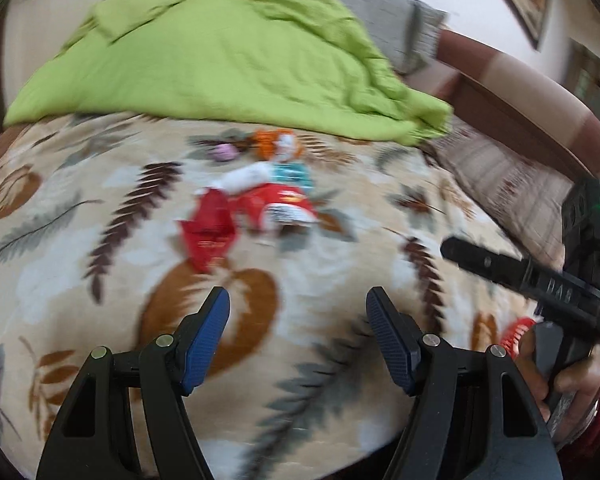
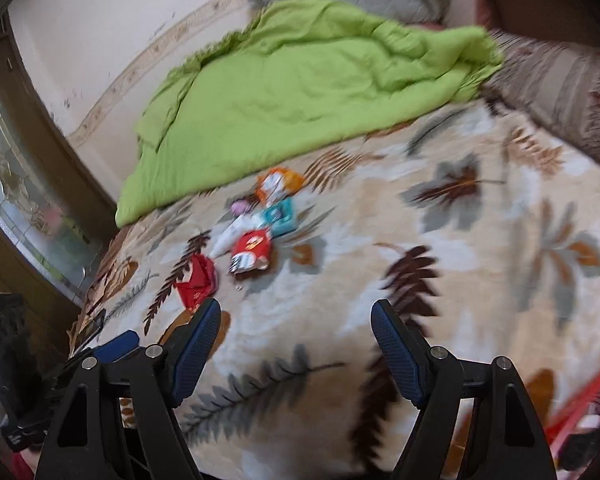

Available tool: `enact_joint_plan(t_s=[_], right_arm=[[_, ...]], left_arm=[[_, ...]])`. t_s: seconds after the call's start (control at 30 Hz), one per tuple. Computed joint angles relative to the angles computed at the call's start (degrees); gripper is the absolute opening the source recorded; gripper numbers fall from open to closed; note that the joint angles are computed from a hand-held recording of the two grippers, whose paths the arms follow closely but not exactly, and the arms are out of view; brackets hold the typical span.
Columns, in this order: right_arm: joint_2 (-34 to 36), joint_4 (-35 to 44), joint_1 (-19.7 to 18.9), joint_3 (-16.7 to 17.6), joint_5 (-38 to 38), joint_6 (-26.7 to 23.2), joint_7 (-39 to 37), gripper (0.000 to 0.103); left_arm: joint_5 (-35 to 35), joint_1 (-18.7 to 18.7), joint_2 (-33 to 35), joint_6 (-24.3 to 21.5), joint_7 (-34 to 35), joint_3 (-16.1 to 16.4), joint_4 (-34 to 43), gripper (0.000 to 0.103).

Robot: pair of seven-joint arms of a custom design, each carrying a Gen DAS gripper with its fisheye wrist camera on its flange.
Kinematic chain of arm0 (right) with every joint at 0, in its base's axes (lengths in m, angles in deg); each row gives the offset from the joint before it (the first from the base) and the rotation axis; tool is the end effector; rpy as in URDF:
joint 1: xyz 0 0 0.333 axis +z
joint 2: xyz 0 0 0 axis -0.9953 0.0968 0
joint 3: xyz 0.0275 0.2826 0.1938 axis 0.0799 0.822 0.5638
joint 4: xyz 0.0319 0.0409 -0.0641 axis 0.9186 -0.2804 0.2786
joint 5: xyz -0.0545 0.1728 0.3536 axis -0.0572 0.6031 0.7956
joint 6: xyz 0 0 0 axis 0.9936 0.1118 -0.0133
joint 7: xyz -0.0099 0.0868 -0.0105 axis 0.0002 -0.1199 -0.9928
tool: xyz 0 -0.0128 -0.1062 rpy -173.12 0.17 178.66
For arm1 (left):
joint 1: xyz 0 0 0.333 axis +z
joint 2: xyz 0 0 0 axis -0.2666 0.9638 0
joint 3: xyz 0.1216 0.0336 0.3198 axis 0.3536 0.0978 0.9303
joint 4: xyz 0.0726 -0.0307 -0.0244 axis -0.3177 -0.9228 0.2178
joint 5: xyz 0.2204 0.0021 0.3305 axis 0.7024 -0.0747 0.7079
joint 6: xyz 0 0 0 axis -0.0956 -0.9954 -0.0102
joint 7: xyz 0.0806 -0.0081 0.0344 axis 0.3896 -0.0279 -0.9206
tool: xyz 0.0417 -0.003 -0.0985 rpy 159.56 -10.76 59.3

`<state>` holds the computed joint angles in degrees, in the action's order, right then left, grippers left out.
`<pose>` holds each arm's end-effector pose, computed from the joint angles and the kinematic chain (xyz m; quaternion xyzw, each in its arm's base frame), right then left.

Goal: Collect trash

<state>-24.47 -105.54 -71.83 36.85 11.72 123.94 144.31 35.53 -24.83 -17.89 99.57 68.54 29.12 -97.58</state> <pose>0.6952 0.3145 0.4553 -0.7451 0.5128 0.0117 0.4263 0.5455 -0.2153 0.4575 -0.7465 0.5368 -0.3309 0.2125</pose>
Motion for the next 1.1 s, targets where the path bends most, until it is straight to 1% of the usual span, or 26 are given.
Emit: enact_joint_plan(t_s=[0.07, 0.13, 0.17, 0.2, 0.23, 0.27, 0.3, 0.33, 0.4, 0.43, 0.47, 0.57, 0.6, 0.63, 0.67, 0.7, 0.73, 0.77, 0.83, 0.9, 0.93, 0.97, 1.03, 1.1], right_arm=[[2.21, 2.6, 1.74, -0.73, -2.11, -1.33, 1.87, 0.081], [3.82, 3.31, 3.13, -0.69, -3.68, 0.3, 1.87, 0.077], [3.87, 3.18, 3.98, -1.41, -5.28, 0.57, 2.78, 0.067], [3.69, 2.87, 3.92, -0.99, -6.08, 1.2, 2.03, 0.067], [3.14, 1.39, 2.32, 1.44, -4.19, 3.84, -1.3, 0.067], [2.66, 0.19, 1.33, 2.87, -2.93, 5.97, -3.36, 0.067], [2.15, -0.97, 0.19, 4.43, -1.56, 7.55, -5.57, 0.067], [2.05, -1.29, -0.47, 5.2, -0.77, 7.76, -6.58, 0.067], [1.98, -1.33, -0.44, 5.06, -0.25, 8.13, -6.46, 0.067], [2.12, -1.16, -0.81, 5.32, 0.3, 7.83, -6.52, 0.067], [2.23, -0.97, -1.28, 5.67, 0.96, 7.27, -6.79, 0.067], [2.81, -0.07, -1.98, 5.91, 2.94, 6.02, -6.63, 0.067], [2.88, 0.09, -2.05, 5.87, 3.43, 5.6, -6.71, 0.067], [2.98, 0.32, -2.02, 5.68, 3.9, 5.28, -6.49, 0.067], [3.05, 0.49, -1.97, 5.54, 4.28, 5.09, -6.53, 0.067], [3.02, 0.49, -1.96, 5.52, 4.66, 4.92, -6.77, 0.067], [3.1, 0.69, -2.01, 5.5, 4.96, 4.41, -7.05, 0.067], [3.12, 0.81, -1.89, 5.32, 5.15, 4.14, -7.2, 0.067], [3.21, 1.11, -1.8, 5.12, 5.58, 3.41, -7.6, 0.067], [3.96, 2.57, -1.19, 4.13, 4.96, 1.09, -6.43, 0.067], [4.39, 3.39, -0.69, 3.44, 4.38, 0.04, -5.41, 0.067], [5.3, 5.01, -0.22, 2.77, 3.48, -2.01, -4.09, 0.067], [7.68, 8.88, 0.25, 2.24, 2.53, -5.87, -2.28, 0.067], [10.62, 13.71, 1.62, 0.98, 0.47, -9.06, 0.67, 0.067]], left_arm=[[-1.54, 0.86, 0.07, -0.73, 0.34, 0.6, -0.49, 0.07], [-3.73, 1.61, 0.45, -1.53, 2.24, 0.91, -0.54, 0.07], [-4.27, 1.97, 1.16, -2.55, 2.71, 1.28, 0.09, 0.07], [-4.56, 2.18, 1.72, -2.81, 3.22, 1.58, 0.51, 0.07], [-5.64, 2.46, 2.51, -3.27, 4.64, 1.77, 1.21, 0.07], [-7.18, 2.61, 3.7, -4.37, 6.47, 1.88, 2.5, 0.07], [-8.56, 2.72, 5.25, -4.91, 8.35, 2.09, 4.08, 0.07], [-10.25, 2.83, 6.46, -4.74, 10.55, 2.22, 5.16, 0.07], [-16.58, 3.38, 9.84, -5.67, 17.5, 1.57, 8.67, 0.07], [-20.54, 4.21, 11.8, -5.37, 22.04, 0.6, 10.51, 0.07], [-22.94, 4.3, 13.44, -6.48, 24.76, 0.2, 12.46, 0.07], [-24.75, 2.08, 17.16, -10.61, 27.71, 1.87, 17.38, 0.07], [-23.47, 0.26, 18.28, -12.04, 26.5, 3.73, 18.88, 0.07], [-22.39, -1.31, 18.86, -13.04, 25.01, 5.44, 19.63, 0.065], [-23.04, -1.58, 19.41, -13.51, 24.78, 5.83, 20.04, 0.048], [-24.24, -1.32, 19.52, -13.16, 25.26, 5.67, 19.86, 0.043], [-22.88, -2.41, 18.94, -11.72, 22.89, 7.14, 18.72, 0.043], [-21.55, -3.28, 18.3, -10.86, 21.06, 8.2, 17.72, 0.039], [-19.44, -4.39, 17.16, -10.75, 18.29, 9.38, 16.44, 0.035], [-15.67, -5.82, 14.61, -10.16, 12.98, 10.63, 13.64, 0.035], [-13.95, -6.04, 13.41, -9.88, 10.73, 10.65, 12.34, 0.035], [-11.1, -6.73, 11.51, -9.69, 7.39, 10.84, 10.34, 0.035], [-6.63, -7.09, 9.46, -10.08, 3.27, 10.46, 8.47, 0.035], [-0.09, -8.04, 7.42, -11.7, -3.08, 10.38, 6.68, 0.035]])
